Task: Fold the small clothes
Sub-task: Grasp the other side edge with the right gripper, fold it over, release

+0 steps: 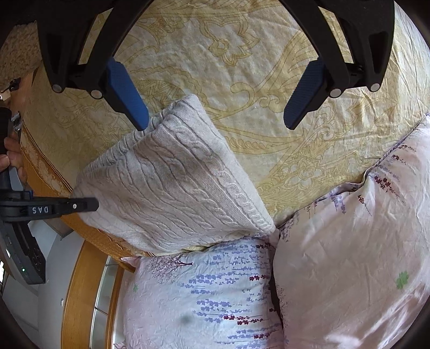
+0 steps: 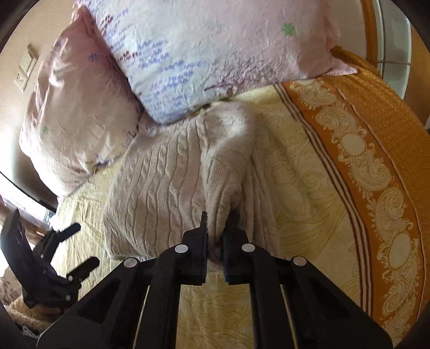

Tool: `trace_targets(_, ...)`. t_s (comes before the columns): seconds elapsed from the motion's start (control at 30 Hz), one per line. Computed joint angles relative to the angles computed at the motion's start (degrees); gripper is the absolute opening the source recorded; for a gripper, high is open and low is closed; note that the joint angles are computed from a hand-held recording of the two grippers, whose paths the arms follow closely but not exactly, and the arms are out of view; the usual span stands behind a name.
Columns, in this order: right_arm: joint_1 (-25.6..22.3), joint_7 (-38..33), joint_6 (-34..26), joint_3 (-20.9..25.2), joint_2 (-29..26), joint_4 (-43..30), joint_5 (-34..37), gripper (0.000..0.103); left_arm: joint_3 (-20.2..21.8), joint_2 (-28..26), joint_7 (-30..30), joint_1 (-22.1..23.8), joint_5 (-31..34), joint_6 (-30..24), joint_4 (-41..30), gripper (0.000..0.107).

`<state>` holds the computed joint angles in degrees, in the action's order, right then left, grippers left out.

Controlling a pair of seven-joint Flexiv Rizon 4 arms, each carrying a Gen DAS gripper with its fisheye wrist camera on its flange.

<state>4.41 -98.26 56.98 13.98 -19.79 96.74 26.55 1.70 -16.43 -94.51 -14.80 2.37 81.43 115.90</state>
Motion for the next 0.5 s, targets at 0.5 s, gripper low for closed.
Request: trace_targets(0.5, 0.2, 6.9, -4.2, -2.7, 1.5, 3.7, -4.2, 0.007, -3.3, -0.8, 7.4, 1.1, -4.0, 2.2, 1.5, 0.100)
